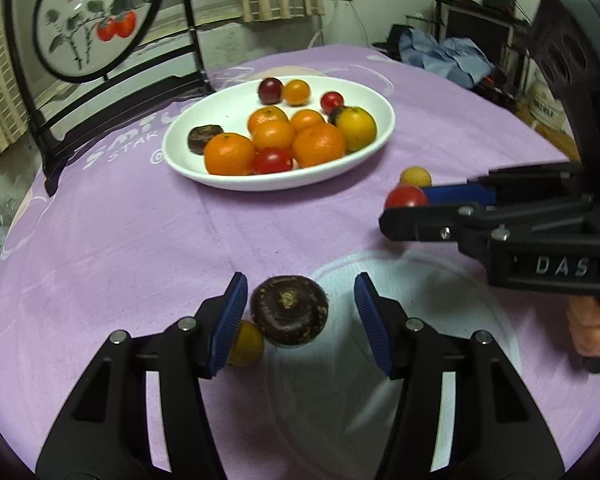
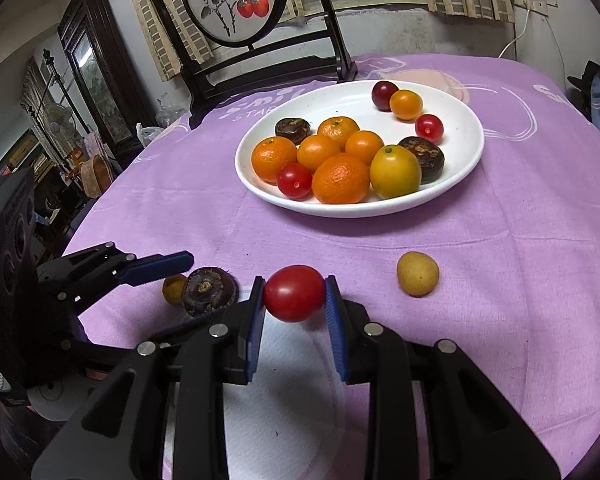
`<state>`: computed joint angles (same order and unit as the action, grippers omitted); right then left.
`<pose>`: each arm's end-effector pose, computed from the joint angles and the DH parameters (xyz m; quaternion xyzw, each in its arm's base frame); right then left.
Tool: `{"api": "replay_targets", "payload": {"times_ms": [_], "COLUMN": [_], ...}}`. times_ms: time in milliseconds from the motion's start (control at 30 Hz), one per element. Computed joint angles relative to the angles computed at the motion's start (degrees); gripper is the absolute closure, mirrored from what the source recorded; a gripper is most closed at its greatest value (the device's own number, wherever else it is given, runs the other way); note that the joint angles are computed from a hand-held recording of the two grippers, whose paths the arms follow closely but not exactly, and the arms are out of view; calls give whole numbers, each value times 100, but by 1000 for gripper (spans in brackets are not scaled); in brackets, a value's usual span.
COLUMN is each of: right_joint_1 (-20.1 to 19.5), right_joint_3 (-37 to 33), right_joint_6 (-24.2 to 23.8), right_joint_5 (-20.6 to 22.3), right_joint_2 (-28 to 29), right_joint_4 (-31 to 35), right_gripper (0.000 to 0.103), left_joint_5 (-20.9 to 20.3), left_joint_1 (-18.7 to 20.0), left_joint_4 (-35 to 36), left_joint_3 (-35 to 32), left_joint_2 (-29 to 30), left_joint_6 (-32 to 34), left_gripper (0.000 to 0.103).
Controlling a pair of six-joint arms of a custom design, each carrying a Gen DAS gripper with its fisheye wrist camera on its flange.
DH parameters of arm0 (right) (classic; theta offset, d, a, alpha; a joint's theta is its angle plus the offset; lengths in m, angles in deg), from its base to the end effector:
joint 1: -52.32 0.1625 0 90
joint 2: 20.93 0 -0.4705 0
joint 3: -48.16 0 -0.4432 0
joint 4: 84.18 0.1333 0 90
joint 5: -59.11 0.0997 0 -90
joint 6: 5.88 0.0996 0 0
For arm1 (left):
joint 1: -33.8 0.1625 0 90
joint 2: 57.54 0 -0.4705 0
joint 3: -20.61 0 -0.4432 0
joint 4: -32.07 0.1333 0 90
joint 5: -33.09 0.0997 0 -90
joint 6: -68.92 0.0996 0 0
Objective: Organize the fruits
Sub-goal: 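Grasp a red tomato with the right tool while the left tool grasps a dark purple fruit, then place both held fruits on the white plate and open both tools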
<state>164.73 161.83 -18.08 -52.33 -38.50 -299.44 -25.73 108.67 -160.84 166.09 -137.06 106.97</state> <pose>0.2930 -0.4564 -0.1685 0.2382 -0.9218 0.2624 0.1573 0.0748 -0.4315 0.2122 0.3328 0.8551 -0.2485 0.3105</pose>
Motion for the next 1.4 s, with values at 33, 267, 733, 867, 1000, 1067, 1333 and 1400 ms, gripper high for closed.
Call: {"api": "replay_targets", "payload": {"times_ms": [33,267,733,867,1000,1067,1333,1400], "right_joint_1": [-3,-9,-24,-22,-28,-79,-110,-166], "right_joint_3": [-1,18,65,63,106,166,-418,-665], "right_joint_6": [2,34,64,33,17,61,-295,-323], "right_joint_5": [0,-23,-13,21,95,335,166,96], "right_joint_2": [-2,-19,-53,-57,-69,-136,-137,-100], "right_joint_4": [0,2,-54,-42,-86,-142,-814,-700], "right_gripper": [73,73,73,73,73,73,73,73], "left_joint_5": [19,508,441,258,-203,-384,-511,-447], "left_joint_1": [-7,-62,49,58,114,122,-117,-145], "left_joint_4": [31,-295,140,218,548,733,792,737], "left_joint_3": [2,-29,-118,-102,-120,-138,-854,-1158], "left_joint_2": [10,356,150,-13,-365,-532,-401,-96], "left_joint_6": [18,359,195,-31,-416,-629,-1063,-1120], "left_gripper": [46,47,65,66,66,66,66,66]}}
